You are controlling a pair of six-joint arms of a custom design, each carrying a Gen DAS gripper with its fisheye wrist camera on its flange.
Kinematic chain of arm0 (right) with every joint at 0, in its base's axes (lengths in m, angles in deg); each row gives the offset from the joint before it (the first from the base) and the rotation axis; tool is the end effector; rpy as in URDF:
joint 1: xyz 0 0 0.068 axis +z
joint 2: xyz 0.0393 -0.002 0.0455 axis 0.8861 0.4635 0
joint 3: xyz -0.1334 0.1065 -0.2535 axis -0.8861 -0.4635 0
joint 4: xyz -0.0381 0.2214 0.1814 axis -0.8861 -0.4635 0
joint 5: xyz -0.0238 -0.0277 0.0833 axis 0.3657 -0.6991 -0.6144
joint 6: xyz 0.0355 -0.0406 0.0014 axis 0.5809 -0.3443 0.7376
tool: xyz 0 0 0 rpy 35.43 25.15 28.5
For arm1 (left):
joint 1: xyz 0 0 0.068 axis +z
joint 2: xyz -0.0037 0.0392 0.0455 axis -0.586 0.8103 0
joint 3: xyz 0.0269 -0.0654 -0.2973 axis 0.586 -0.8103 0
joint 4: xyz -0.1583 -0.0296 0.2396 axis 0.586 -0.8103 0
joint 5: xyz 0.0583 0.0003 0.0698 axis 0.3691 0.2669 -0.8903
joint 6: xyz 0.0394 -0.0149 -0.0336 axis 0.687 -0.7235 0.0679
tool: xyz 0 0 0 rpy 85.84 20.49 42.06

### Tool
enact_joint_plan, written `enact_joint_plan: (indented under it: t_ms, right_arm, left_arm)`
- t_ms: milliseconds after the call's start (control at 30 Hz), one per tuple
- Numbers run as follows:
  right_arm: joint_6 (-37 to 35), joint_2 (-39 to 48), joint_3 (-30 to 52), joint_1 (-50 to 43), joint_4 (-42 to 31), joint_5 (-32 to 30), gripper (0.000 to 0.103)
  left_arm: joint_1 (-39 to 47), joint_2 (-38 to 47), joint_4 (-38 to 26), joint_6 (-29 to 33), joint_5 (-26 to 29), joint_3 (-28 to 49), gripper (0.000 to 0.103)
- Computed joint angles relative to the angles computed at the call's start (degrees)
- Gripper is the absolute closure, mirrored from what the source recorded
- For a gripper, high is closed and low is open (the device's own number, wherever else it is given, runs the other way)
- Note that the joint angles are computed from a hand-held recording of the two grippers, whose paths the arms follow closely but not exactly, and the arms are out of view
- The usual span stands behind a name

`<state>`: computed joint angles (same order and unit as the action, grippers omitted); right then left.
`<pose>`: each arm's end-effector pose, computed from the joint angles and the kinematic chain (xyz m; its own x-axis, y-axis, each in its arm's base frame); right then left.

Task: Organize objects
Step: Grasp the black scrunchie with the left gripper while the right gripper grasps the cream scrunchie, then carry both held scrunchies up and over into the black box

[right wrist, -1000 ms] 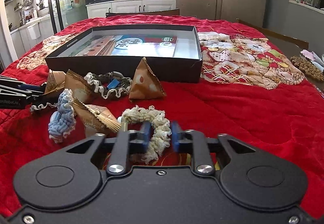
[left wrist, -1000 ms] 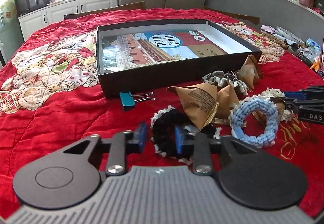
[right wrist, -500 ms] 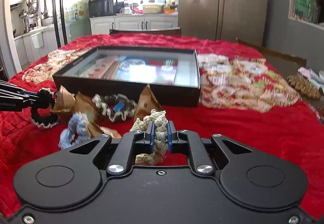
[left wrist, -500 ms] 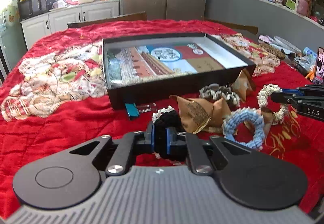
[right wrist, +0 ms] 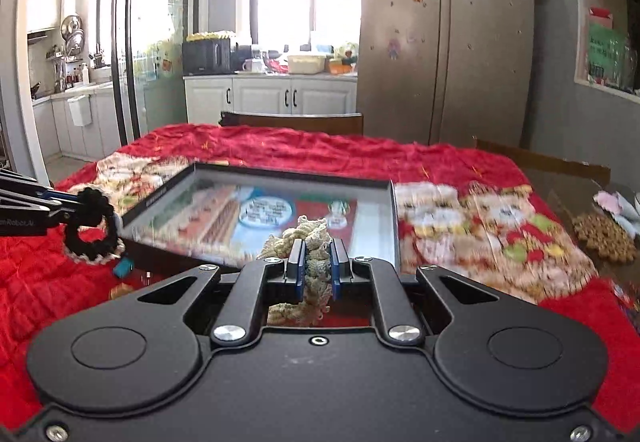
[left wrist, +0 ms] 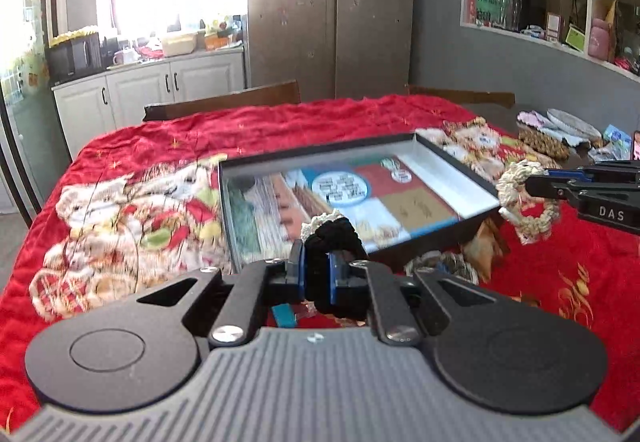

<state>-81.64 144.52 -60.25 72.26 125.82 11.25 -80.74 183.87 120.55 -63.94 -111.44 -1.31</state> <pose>0.2114 0.0428 0.1070 -0.4090 -0.1779 -0.8950 -0.3606 0.9325 -0.0206 0.1990 -0.1729 0.0935 -0.5221 0.0756 -0.8495 0.1502 0.9887 -0.0043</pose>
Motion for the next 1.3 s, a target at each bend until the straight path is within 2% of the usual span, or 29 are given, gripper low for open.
enact_joint_plan:
  t_ms: [300,767,1067,1300]
  right_arm:
    - [0.2,6.0,10.2,5.8,-1.3,6.4,0.091]
    - [4.6,25.3,33.8,6.7,-11.3,5.8,0.091]
    - [5.9,35.4,44.4,7.3,-15.6,6.0,0.091]
    - [7.4,40.3,50.7,6.3,-19.2,5.2,0.091]
  left_arm:
    - [5.3,3.7,1.1,3.8,1.7,7.1,0.090]
    - [12.6,16.2,-3.8,5.2,5.4,23.4,0.089]
    - [16.3,23.0,-8.1,3.5,10.3,31.7,0.089]
    - [17.0,27.1,-10.0,2.7,11.8,36.4,0.089]
